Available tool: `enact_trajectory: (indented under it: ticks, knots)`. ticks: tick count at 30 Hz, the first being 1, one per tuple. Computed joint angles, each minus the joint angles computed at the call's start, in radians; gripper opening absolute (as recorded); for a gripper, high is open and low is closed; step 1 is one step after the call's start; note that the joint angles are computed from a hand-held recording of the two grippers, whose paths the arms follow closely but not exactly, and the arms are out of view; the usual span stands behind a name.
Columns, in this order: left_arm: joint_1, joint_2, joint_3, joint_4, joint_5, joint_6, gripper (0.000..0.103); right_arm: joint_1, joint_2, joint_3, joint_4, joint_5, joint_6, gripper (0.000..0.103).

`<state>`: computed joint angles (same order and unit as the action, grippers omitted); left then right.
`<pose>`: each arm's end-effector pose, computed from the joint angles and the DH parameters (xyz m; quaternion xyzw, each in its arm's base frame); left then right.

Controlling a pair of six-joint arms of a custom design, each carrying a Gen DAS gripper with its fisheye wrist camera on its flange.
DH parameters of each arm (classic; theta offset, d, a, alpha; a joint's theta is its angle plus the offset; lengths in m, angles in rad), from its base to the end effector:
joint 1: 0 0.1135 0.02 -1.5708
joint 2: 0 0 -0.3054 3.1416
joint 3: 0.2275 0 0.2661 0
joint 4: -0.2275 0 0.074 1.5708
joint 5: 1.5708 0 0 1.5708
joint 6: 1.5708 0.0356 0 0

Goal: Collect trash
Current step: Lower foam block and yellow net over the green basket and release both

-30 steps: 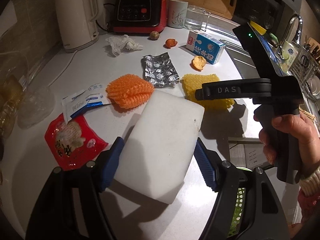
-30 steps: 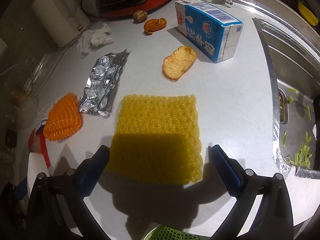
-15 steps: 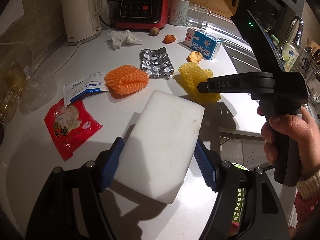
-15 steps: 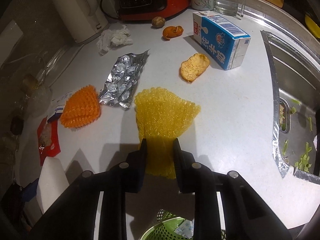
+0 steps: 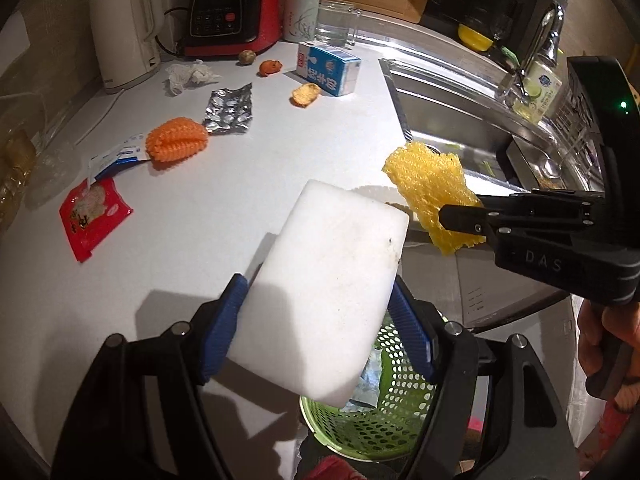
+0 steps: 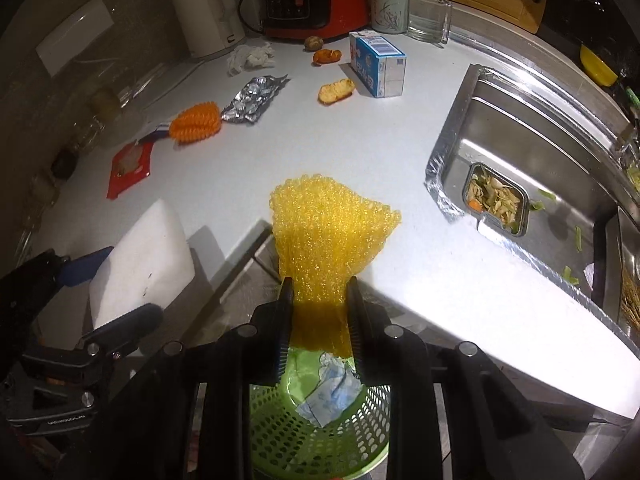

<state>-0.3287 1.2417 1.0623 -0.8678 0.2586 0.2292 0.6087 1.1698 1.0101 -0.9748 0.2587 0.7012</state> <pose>0.2254 -0.0865 0.3214 0.2958 0.9116 -0.1372 0.2501 0.1792 0.1138 0.3144 0.0727 0.9658 0.0309 0.2469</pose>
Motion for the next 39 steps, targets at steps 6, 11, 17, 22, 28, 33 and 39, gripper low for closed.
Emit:
enact_trajectory:
  ticks: [6, 11, 17, 22, 28, 33, 39]
  knots:
    - [-0.204, -0.098, -0.107, -0.015, -0.123, -0.203, 0.069, 0.073, -0.155, -0.136, -0.041, -0.036, 0.031, 0.026]
    - [-0.4, -0.129, -0.199, -0.017, -0.227, -0.419, 0.069, 0.102, -0.286, -0.225, -0.085, -0.075, 0.048, 0.027]
    - [-0.554, -0.112, -0.248, -0.037, -0.269, -0.615, 0.076, 0.15, -0.401, -0.287, -0.154, -0.093, 0.071, 0.028]
    - [-0.601, -0.127, -0.234, -0.066, -0.309, -0.692, 0.084, 0.2, -0.431, -0.302, -0.177, -0.094, 0.084, 0.028]
    - [-0.59, -0.151, -0.197, -0.114, -0.353, -0.705, 0.086, 0.236, -0.422, -0.289, -0.168, -0.091, 0.071, 0.03]
    - [-0.541, -0.169, -0.169, -0.151, -0.377, -0.685, 0.088, 0.26, -0.384, -0.29, -0.136, -0.106, 0.048, 0.036]
    - [-0.462, -0.192, -0.145, -0.18, -0.404, -0.638, 0.09, 0.317, -0.332, -0.28, -0.117, -0.072, 0.072, 0.089]
